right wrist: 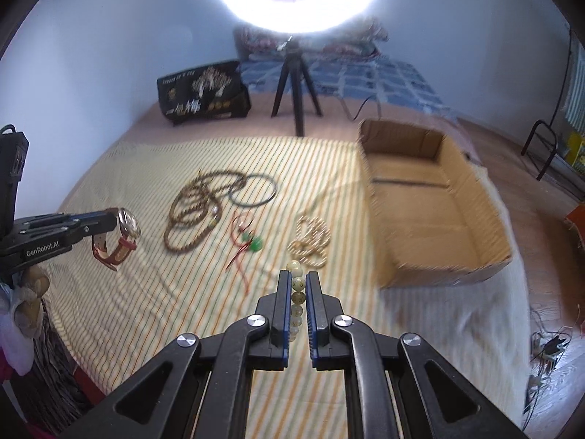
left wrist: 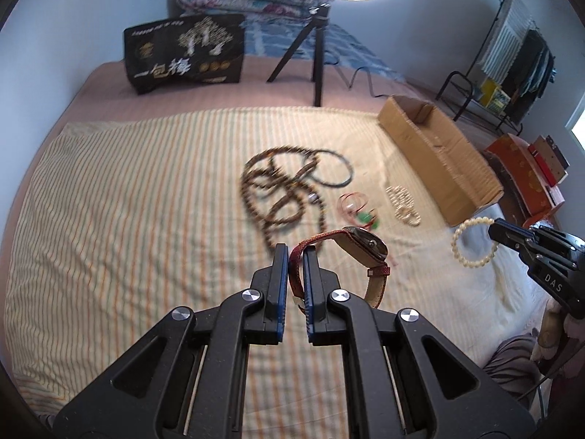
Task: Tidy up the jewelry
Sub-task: 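Carry the watch and bracelet in both tools over the cardboard box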
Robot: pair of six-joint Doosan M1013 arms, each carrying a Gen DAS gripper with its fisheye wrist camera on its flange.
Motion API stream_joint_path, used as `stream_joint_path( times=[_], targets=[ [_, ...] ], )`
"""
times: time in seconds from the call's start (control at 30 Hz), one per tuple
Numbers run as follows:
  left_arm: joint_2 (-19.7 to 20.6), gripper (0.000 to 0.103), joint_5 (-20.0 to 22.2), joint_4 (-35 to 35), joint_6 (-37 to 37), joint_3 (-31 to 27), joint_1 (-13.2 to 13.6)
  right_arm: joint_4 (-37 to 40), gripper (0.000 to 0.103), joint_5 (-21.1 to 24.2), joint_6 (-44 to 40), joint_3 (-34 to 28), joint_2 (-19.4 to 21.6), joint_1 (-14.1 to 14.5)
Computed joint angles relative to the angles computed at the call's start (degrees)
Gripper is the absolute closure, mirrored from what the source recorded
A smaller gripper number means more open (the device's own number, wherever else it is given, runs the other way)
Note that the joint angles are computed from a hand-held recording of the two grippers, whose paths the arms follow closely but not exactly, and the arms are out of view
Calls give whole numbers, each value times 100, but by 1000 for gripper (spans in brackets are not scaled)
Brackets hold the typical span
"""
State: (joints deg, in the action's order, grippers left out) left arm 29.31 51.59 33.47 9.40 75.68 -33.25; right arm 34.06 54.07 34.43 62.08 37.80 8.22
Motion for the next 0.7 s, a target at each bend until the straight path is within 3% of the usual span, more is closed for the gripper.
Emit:
stream_joint_path(
  times=[0.4,0.7],
  targets=[
    [516,97,-234,-67,460,-960,128,76,98,-223,275,-746,339,-199],
    [1231,97,-140,-431,1195,-2143,282,-154,98,-173,870,-1584,871,-339]
  ],
)
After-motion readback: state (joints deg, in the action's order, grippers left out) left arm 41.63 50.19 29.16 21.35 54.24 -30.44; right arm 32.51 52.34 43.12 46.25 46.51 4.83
